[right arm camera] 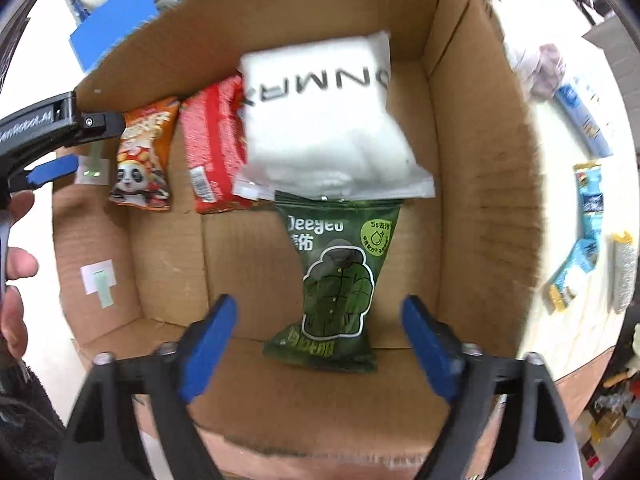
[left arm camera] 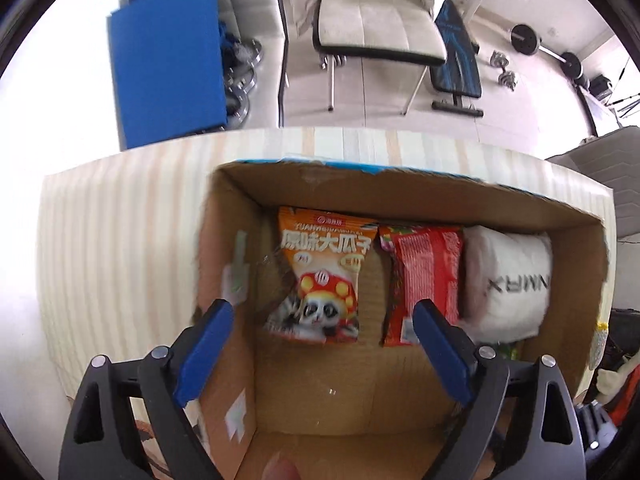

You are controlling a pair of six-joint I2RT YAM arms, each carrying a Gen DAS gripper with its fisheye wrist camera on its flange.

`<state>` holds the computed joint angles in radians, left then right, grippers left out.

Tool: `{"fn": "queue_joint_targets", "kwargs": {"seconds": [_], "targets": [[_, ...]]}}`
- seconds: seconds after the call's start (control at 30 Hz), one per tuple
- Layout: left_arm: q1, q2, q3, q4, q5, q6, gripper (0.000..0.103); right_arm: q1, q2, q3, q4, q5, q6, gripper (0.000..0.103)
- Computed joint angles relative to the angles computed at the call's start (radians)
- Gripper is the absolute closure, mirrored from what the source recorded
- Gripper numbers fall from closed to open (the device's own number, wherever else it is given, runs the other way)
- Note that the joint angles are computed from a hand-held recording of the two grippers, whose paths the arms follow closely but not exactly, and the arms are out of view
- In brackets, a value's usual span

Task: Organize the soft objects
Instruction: 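Lower both bags into the box and open both grippers, then move both grippers back toward the remaining items on the table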

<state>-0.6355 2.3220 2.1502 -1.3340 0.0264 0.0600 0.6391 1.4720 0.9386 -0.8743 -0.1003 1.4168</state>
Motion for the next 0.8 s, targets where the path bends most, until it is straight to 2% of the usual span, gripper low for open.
{"fn": "queue_joint_targets", "kwargs": {"seconds": [0.07, 0.13, 0.27, 0.4, 0.57, 0.8], "targets": [[0.009, -0.108, -0.136, 0.068, 0.016, 0.008, 0.001, 0.029, -0.006, 0.05, -0.062, 0.036, 0.013, 0.006], [0.018, -0.229, -0.282, 0.129, 0.021, 0.017, 0.001, 0.062, -0.015, 0.082, -0.104, 0.068, 0.043, 0.0], [0.041, -0.458, -0.516, 0.214, 0.02, 0.029, 0.001, 0.156, -0.06, 0.12, -0.206, 0.147, 0.124, 0.0], [0.048, -0.603, -0.621, 0.23, 0.006, 0.037, 0.001, 0.27, -0.136, 0.095, -0.261, 0.212, 0.22, 0.0], [0.044, -0.799, -0.726, 0.203, -0.021, 0.042, 0.001, 0.465, -0.163, 0.257, -0.483, 0.312, 0.415, 0.0], [0.048, -0.947, -0.759, 0.136, -0.024, 0.027, 0.001, 0.66, -0.073, 0.467, -0.661, 0.406, 0.588, 0.0]]}}
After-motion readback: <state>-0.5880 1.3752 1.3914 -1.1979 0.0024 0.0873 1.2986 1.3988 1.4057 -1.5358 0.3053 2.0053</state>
